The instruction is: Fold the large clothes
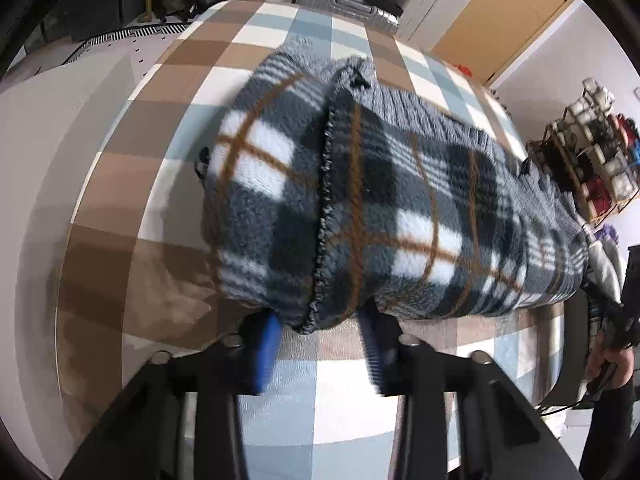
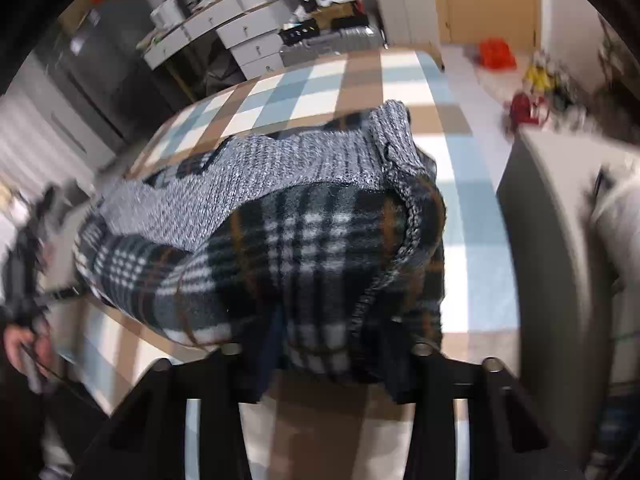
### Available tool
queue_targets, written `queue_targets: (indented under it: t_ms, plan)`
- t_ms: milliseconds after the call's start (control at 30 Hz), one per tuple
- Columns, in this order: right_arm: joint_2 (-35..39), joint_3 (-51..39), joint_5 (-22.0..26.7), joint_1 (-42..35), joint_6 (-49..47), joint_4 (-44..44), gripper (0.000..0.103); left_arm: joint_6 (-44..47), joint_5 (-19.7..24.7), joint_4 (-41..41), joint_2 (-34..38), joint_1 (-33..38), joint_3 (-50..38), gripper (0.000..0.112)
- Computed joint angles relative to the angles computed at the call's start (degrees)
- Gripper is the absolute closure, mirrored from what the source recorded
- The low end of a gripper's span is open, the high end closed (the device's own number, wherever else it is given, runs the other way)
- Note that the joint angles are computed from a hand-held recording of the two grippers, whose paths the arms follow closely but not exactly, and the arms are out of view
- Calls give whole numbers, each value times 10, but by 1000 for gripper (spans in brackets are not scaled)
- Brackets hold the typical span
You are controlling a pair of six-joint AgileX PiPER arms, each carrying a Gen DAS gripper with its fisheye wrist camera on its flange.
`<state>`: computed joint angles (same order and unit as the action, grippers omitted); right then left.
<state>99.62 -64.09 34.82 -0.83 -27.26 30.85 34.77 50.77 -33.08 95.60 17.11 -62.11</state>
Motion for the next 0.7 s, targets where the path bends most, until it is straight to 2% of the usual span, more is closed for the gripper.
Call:
queue_targets:
  t_ms: [133, 200, 367, 467, 700]
  plan:
    - [-38, 31, -60, 30, 21, -51, 80, 27, 20, -32, -1, 27, -15, 99]
    - [-55, 45, -102, 52, 69, -112, 81, 40, 26, -41, -1, 35, -21, 101]
    - [-75, 56, -159, 76, 185, -235, 82, 57, 31, -29, -12, 41, -34, 103]
    - [-81, 55, -176, 80, 254, -297, 82, 70, 40, -30, -26, 50, -35, 103]
    - [-45, 25, -165, 78, 371, -404, 82, 102, 34, -31, -19, 59, -30, 103]
